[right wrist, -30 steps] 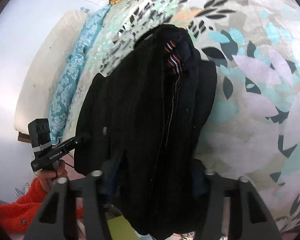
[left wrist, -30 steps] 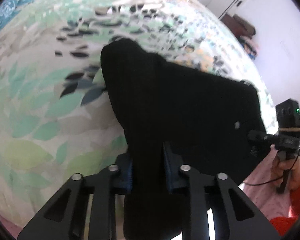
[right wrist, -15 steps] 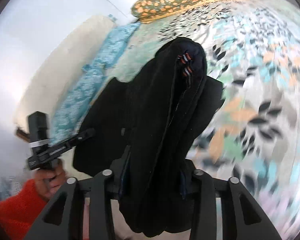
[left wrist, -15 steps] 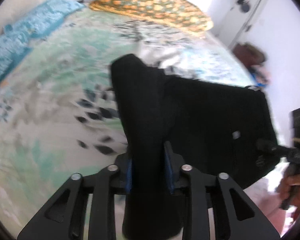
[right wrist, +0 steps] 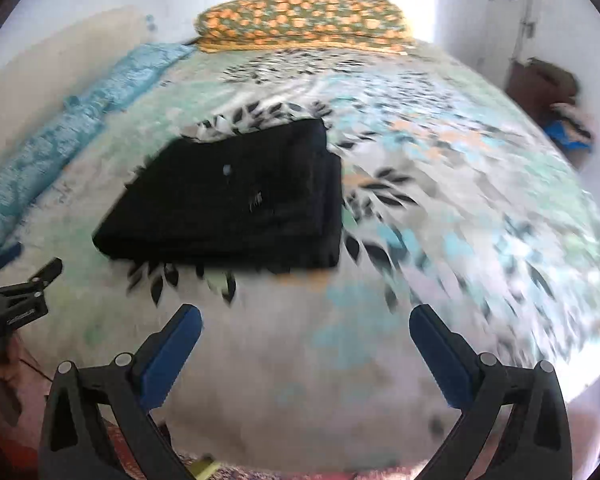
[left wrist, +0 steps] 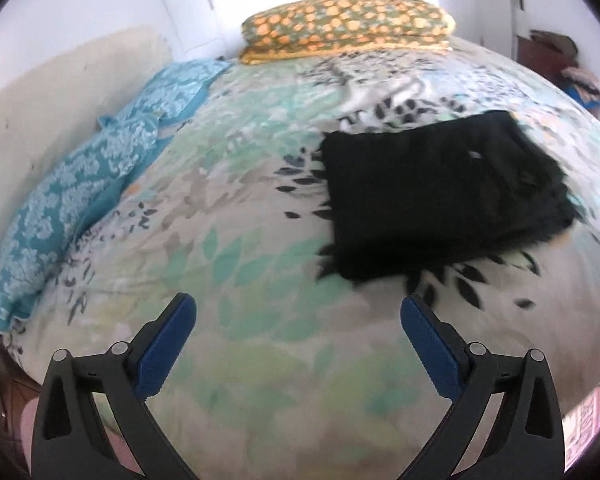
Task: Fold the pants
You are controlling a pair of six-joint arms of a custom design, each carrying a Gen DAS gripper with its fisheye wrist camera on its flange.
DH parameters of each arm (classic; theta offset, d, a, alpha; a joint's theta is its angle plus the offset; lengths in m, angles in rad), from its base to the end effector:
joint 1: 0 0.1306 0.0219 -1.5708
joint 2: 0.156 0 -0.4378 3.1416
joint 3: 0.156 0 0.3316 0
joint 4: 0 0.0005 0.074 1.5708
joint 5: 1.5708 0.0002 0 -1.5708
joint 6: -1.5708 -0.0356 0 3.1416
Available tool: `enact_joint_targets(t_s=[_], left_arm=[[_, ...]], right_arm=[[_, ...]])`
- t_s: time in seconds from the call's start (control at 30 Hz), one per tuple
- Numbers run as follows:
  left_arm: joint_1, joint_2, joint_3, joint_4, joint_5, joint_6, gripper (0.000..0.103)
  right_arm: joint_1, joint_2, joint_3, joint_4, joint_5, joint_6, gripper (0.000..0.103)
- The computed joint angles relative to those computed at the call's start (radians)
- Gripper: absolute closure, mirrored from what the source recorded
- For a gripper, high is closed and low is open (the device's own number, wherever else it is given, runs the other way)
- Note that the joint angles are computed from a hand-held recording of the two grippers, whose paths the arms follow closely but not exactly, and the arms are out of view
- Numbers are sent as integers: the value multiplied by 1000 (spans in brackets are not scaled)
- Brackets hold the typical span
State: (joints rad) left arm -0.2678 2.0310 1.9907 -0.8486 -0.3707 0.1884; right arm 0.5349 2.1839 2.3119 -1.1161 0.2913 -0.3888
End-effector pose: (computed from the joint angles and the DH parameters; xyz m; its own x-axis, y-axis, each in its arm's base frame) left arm 0.6529 -0.1663 0.3912 -0.7404 0.0221 -0.6718 -0.1142 0.9808 0.1582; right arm 0.6202 0.3550 0.3971 -0.7983 -0.0509 -0.6001 -0.0537 0.9985 -0.0133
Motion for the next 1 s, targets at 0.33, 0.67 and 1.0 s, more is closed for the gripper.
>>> enact_joint_targets(t_s=[0.33,0.67,1.0], left_arm=[[-9,-31,78,-129,165,126,1],[-17,-58,27,-110,163,145,1],[-19,-60,11,-99,177,148,1]], right_arm=[[74,-65,-26,-16,189,0,0],[82,-56,-10,-37,183,0,0],[84,-46,-2,-36,178,10,0]])
